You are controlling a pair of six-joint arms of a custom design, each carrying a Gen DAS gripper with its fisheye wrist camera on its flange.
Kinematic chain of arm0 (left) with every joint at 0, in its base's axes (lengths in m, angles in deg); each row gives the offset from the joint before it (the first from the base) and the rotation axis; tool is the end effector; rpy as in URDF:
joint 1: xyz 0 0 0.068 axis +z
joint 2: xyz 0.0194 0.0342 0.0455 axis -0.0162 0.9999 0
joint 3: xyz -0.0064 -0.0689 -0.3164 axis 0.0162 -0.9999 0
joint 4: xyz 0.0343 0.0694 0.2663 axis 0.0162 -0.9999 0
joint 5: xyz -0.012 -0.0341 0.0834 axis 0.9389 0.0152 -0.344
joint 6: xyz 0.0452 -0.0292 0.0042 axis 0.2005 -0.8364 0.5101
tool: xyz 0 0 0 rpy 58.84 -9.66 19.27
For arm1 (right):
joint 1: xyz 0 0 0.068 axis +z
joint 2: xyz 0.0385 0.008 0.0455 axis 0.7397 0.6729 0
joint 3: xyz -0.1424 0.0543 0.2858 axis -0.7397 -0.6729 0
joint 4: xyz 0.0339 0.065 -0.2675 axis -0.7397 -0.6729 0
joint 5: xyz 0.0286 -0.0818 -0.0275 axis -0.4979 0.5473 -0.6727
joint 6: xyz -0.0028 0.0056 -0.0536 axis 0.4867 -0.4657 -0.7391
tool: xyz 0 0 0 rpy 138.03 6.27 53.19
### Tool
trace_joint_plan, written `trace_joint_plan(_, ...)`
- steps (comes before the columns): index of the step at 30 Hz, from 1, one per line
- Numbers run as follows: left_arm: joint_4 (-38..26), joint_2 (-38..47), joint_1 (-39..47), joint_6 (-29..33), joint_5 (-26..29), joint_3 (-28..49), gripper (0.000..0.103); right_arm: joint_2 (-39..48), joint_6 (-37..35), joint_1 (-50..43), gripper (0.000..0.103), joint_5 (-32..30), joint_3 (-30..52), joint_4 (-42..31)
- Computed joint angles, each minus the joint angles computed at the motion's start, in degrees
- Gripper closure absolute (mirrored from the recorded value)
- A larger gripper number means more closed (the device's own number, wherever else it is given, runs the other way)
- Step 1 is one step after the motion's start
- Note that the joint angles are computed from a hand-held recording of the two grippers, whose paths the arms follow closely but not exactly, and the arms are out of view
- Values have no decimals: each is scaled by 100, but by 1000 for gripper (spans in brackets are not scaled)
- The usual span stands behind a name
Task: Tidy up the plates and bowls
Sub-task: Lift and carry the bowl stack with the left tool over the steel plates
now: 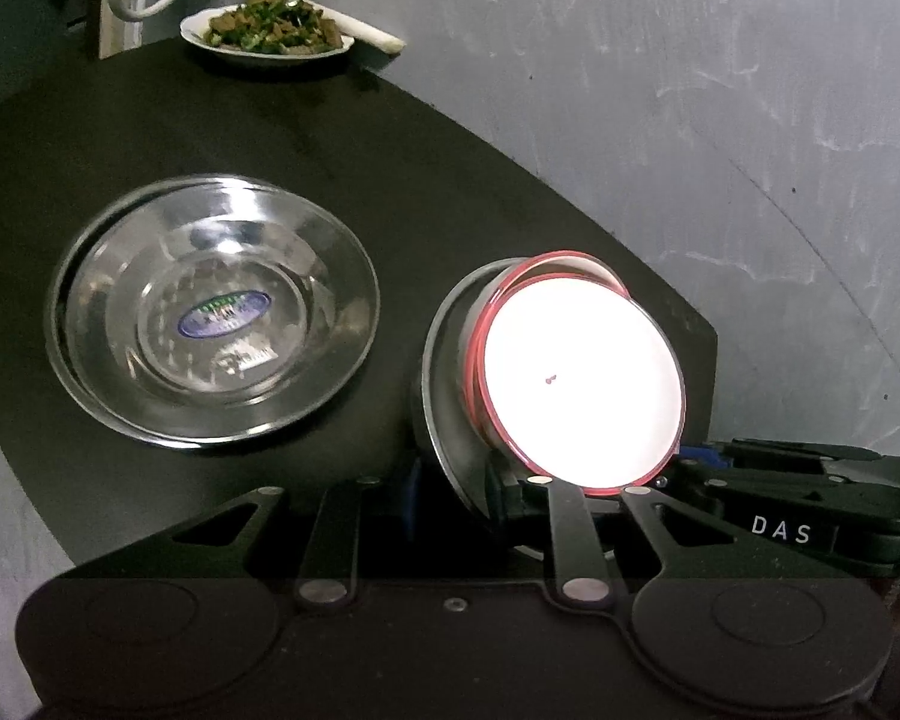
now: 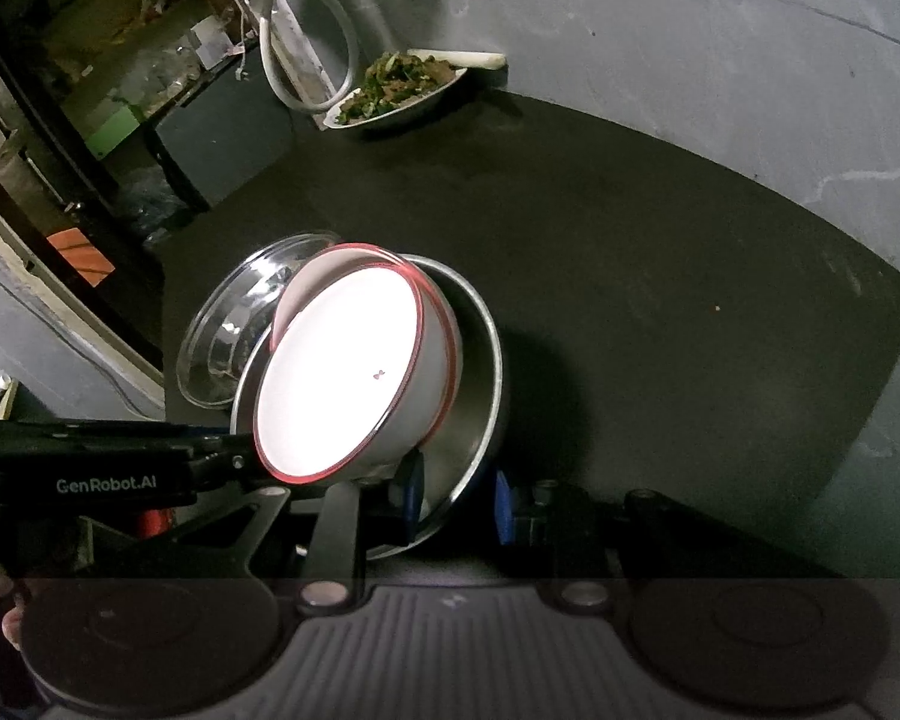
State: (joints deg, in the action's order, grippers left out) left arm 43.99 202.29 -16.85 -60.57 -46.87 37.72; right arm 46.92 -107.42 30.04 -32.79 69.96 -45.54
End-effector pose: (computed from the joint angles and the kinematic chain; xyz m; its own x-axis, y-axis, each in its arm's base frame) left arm 0.2412 -0.0754 0.0528 -0.8345 -0.2065 -0.5109 0.0173 0.9169 -0.3988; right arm 0.2465 -0.0568 0.0550 -0.8087 -0.1658 -0.5643 -0.3919 0.8674 0.3068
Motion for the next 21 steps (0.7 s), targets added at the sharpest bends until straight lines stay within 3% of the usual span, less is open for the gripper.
trace_joint_plan(21,-510,-727,1108,592,300,-165,80,-319,893,1167,76,119,-76,545)
